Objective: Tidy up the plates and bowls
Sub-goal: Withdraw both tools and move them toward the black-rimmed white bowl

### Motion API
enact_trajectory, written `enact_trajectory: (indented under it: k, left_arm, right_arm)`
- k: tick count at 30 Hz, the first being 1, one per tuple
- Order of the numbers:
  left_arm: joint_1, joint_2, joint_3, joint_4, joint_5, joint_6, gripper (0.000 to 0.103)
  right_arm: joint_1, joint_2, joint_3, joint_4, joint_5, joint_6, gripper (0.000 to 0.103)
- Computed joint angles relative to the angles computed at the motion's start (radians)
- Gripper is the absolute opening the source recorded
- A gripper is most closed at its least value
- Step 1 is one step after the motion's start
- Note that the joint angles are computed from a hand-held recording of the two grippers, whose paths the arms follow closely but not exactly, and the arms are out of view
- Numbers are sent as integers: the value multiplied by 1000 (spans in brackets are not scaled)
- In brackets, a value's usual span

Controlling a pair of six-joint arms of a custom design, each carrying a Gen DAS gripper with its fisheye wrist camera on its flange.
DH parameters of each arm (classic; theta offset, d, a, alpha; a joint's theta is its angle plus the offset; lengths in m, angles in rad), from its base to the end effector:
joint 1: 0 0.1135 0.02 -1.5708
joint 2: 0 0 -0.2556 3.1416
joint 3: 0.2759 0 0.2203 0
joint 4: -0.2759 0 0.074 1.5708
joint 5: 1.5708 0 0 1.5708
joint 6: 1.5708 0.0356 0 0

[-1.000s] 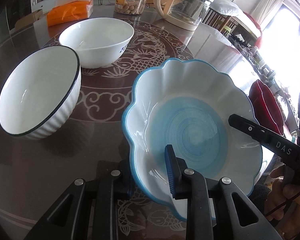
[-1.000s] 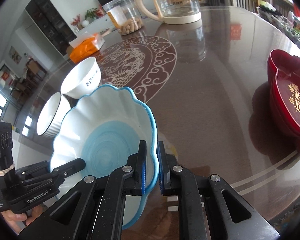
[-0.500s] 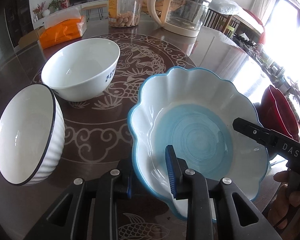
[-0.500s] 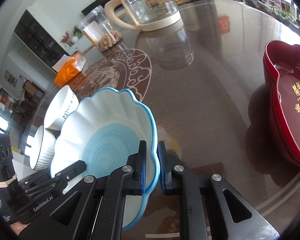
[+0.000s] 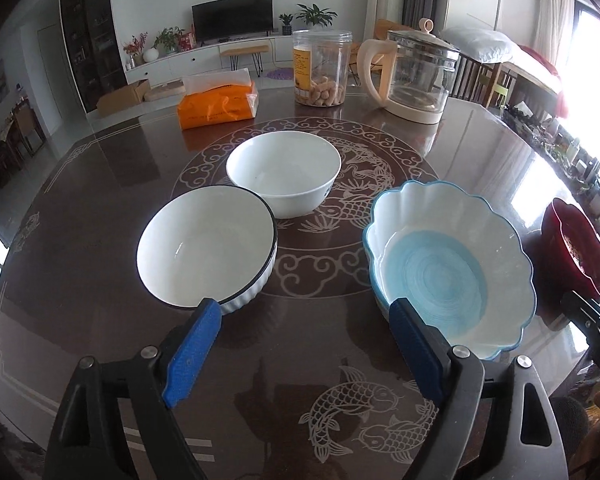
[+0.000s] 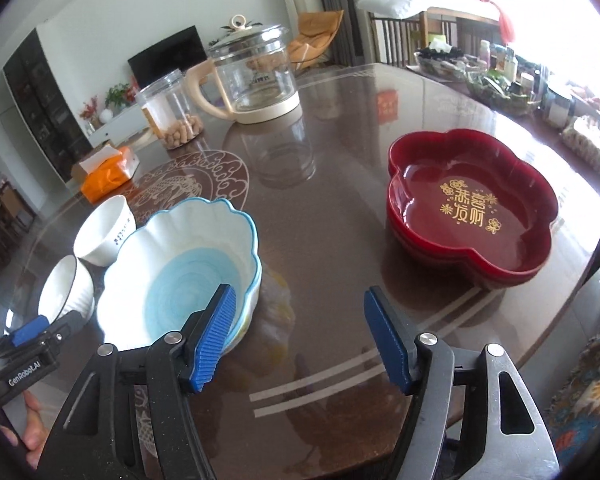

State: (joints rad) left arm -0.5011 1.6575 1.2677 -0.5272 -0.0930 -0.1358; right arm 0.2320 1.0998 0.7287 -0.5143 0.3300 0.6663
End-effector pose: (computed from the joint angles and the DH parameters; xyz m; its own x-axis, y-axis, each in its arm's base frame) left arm 0.2889 -0.1545 0.2562 -0.7478 0.2559 -0.6126 0.3306 0.9437 -0.0093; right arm 0.1890 0.0328 0.2370 -0.6033 0.4583 -0.6527 0.4516 0.8709 0.1940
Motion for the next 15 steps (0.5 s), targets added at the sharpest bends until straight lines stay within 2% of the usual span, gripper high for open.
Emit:
enact_trajectory:
  k: [6,15]
  left_arm:
    - [-4,-97,-25,-38,-11,-3,86]
    - [-7,-178,-42,-64,-38,24,86]
  right_arm:
    - [234,-3,19,-97,196,148,71]
    - [368,-6,41,-214,314,291,71]
